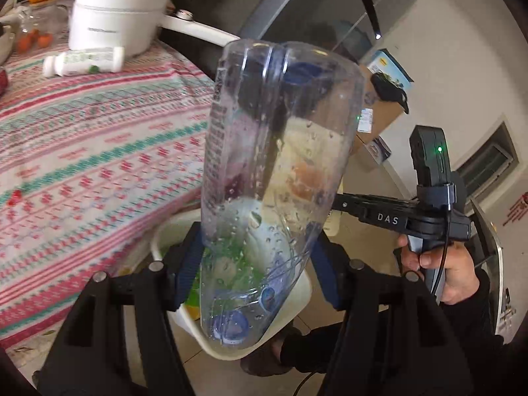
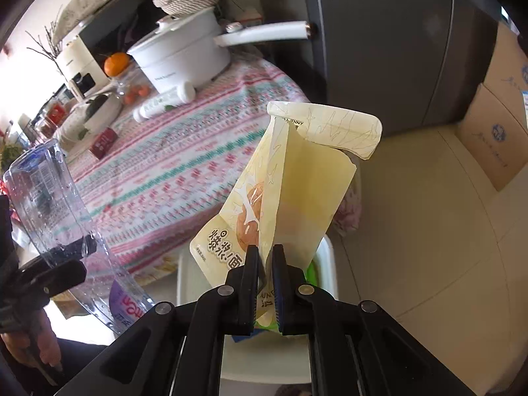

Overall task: Collect trash
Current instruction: 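Carry the clear bottle and yellow wrapper over the white bin, then open the right tool and the left tool to drop both items into the bin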

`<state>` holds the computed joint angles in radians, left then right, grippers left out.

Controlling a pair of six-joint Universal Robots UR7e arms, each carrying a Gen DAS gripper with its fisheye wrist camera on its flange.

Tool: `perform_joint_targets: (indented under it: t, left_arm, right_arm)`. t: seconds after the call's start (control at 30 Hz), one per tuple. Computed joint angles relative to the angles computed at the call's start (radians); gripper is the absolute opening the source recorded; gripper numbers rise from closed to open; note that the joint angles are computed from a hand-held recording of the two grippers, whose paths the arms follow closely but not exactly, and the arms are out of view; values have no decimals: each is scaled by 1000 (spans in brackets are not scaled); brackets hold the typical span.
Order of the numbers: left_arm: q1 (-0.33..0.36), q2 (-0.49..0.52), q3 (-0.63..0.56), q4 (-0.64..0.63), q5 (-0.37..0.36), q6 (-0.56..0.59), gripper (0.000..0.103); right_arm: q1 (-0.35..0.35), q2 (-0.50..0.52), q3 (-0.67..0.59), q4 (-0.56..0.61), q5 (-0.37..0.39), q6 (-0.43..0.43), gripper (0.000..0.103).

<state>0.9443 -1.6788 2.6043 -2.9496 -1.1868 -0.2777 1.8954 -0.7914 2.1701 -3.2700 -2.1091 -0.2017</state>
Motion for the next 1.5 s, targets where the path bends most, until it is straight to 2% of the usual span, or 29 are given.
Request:
perform_joint_targets:
  t: [0.07,0.13,0.33,0.4,0.47,0.57,0.73,1.0,1.1,1.17,1.2,1.33,1.5]
  left_arm:
    - [25,79,-9,-72,-11,31,64]
    - [50,145,-26,-82,-19,41,65]
    - [110,231,-98,72,-1,-1,72]
    - [104,223,-106,113,18,-12,81]
    - [84,198,-104,147,40,-14,84]
    - [61,156,-104,191,74,-9,84]
    - [81,107,-105,203,114,39,85]
    - [65,32,-110,312,256,18,86]
    - [70,6,-114,344,272,20,92]
    - [74,-12,-114,351,275,27,95]
    - [74,-19,-114,354,282,27,96]
    - [66,-49,-113,390,318,25,97]
    - [59,-65,-112,401,376,33,102]
  right_arm:
    - [-14,-7,15,-7,-14,-9,9]
    - [-26,-14,26,-12,-20,-15,10]
    - [-55,-27,45,-11,-39,-18,10]
    - [-59,-29,47,-3,-43,-18,11]
    - [-62,-31,49,4,-44,-21,11]
    - [-62,-26,47,14,-49,-30,11]
    - [-54,-7,35,52,-62,-39,11]
    - [-44,42,-2,221,-114,-31,11]
    - [-44,58,-15,271,-127,-7,21]
    - [-42,62,-25,291,-141,28,56]
    - [-43,60,-21,276,-141,31,60]
    - [-37,49,-18,246,-119,37,62]
    - [-18,65,-41,261,-142,50,64]
